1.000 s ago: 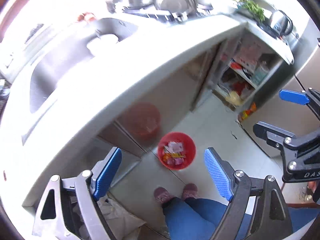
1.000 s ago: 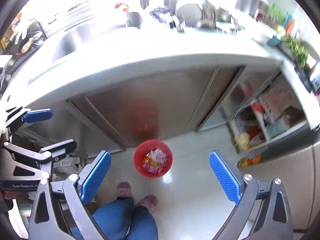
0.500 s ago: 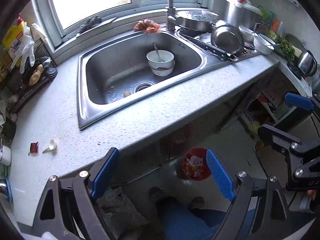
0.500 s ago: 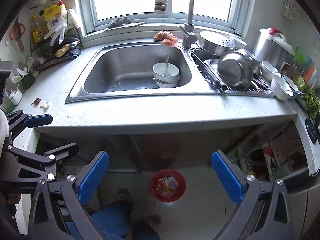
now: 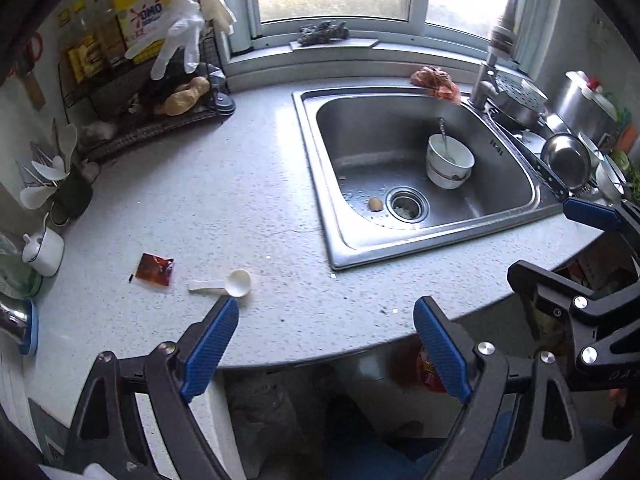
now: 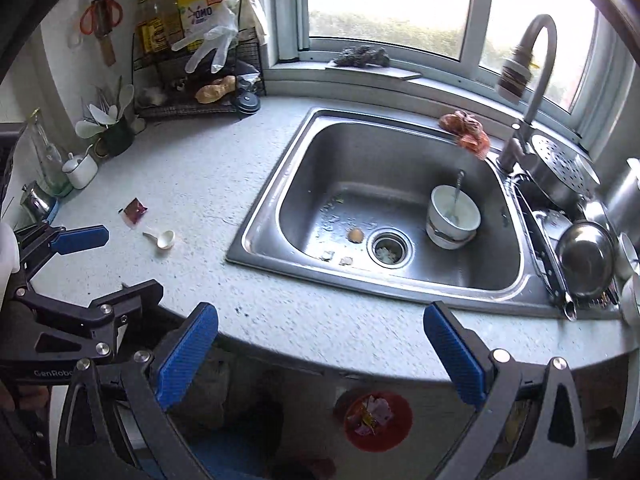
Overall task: Collect trash
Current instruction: 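Raise both open tools back up to the counter beside the sink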
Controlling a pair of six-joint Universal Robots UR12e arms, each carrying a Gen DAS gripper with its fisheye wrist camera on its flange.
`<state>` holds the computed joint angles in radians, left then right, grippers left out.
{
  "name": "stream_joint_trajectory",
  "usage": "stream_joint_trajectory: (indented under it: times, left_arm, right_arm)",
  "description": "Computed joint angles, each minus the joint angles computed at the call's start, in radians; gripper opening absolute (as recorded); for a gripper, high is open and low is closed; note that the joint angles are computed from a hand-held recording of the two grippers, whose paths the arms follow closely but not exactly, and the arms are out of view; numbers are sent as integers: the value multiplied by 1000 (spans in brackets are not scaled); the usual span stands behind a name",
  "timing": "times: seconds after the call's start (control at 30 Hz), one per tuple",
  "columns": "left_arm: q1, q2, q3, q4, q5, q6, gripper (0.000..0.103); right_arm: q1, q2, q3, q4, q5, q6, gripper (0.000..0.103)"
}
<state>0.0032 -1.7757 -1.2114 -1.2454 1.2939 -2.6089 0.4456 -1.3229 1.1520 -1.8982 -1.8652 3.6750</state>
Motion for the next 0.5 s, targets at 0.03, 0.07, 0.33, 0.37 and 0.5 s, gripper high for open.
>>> stream_joint_trajectory:
  times: [0.03, 0.07, 0.33, 0.37, 0.5]
  left_arm:
    - [9, -12, 15, 1, 8, -14, 88]
    - [18, -26, 31, 1, 14, -29, 88]
    - [76, -121, 147, -28, 61, -113, 89]
    - [84, -130, 159, -34, 69, -122, 89]
    - [115, -165, 199, -71, 103, -161, 89]
  right_arm:
    - [-2, 26, -30, 0, 12, -22, 103]
    - [-4, 51, -62, 6, 23, -44, 103]
    - [-13, 238, -319, 71, 122, -198, 103]
    - [-14, 259, -347, 78, 140, -220, 103]
    - [-6, 351, -480, 126, 190, -297, 103]
